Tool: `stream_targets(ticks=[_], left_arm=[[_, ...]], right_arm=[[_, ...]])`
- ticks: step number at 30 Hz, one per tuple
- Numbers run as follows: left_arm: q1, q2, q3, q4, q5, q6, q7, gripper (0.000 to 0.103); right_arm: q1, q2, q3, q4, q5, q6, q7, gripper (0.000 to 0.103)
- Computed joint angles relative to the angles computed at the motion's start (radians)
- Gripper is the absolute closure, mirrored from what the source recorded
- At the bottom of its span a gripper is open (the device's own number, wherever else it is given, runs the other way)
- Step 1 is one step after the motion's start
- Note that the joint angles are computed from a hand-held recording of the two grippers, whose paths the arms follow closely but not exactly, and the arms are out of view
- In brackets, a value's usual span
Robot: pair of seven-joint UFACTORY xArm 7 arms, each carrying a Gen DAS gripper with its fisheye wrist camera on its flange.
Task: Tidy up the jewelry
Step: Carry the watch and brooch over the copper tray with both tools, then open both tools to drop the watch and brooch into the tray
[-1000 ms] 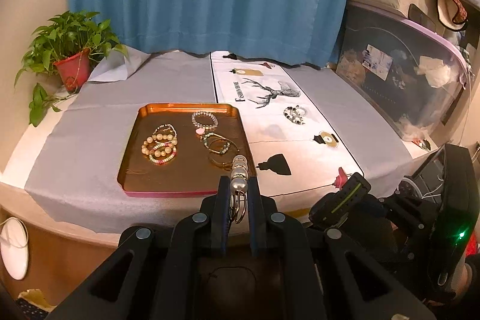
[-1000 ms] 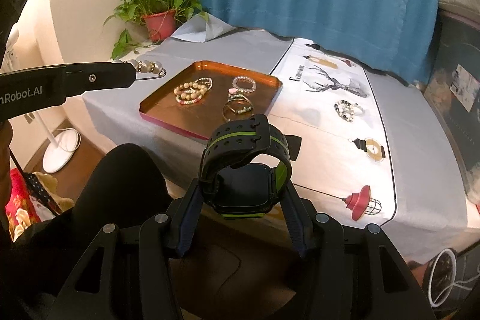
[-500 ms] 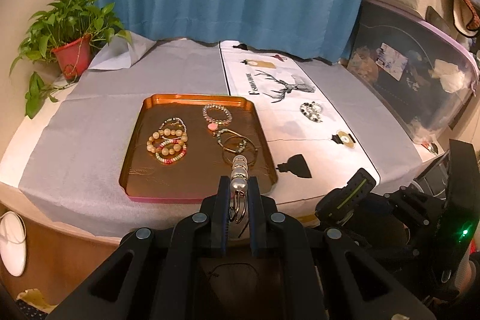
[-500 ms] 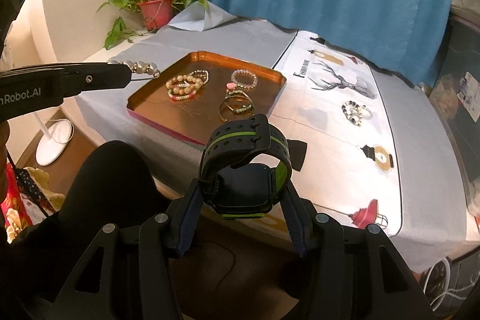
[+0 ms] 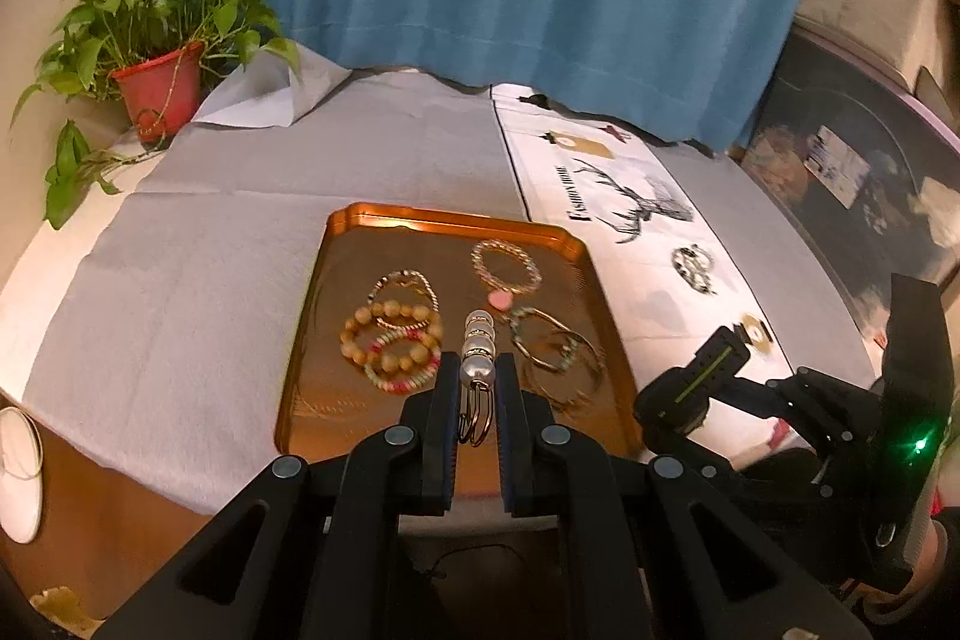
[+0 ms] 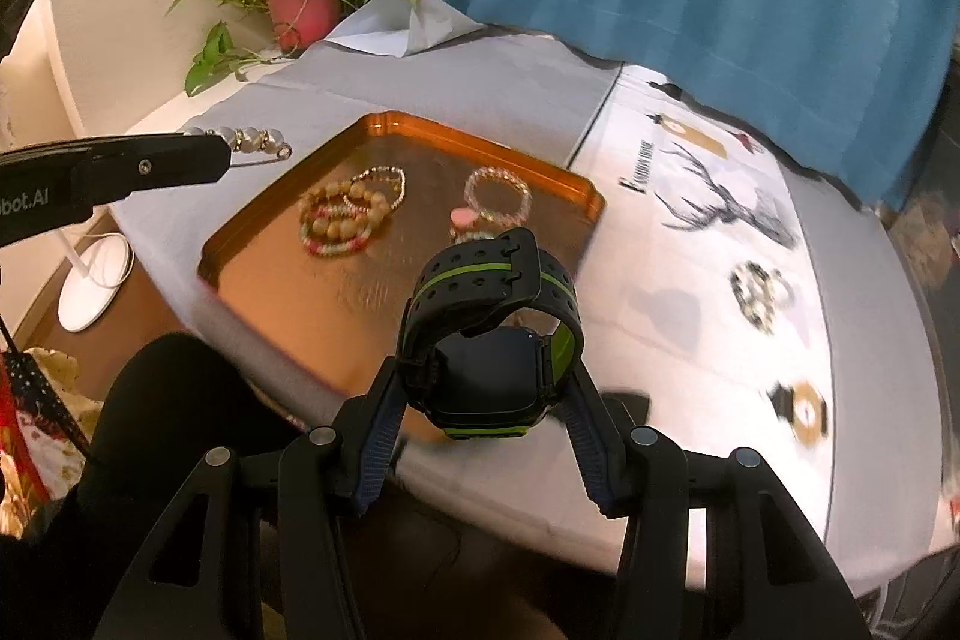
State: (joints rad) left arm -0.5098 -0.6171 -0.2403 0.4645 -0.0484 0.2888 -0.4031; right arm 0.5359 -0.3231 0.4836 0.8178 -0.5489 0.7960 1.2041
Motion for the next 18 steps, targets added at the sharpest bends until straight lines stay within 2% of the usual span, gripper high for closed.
stream_targets(ticks=[9,15,16,17,18], left_arm=[[0.060,0.203,0.009,0.085,0.037,-0.091,0.035,0.094],[0.142,0.318,-0.034,0.149,0.108,-0.138,-0.010,0.094],[0.140,0.335,-0.027,0.156,0.111,-0.145,-0.009,0.091],[0.131,0.351,-0.016,0.167,0.108,-0.138,0.000,0.073],[0.146,0.363,-0.025,0.185,0.124,-0.105,-0.013,0.057]], right_arm=[[-0.025,0.167,-0.068,0.083,-0.105,-0.095,-0.009,0.050],[-0.018,0.240,-0.127,0.122,-0.161,-0.133,0.002,0.050],[-0.018,0.250,-0.137,0.127,-0.166,-0.139,0.004,0.049],[-0.017,0.259,-0.147,0.133,-0.166,-0.147,-0.001,0.048],[-0.016,0.269,-0.156,0.138,-0.157,-0.152,-0.016,0.043]])
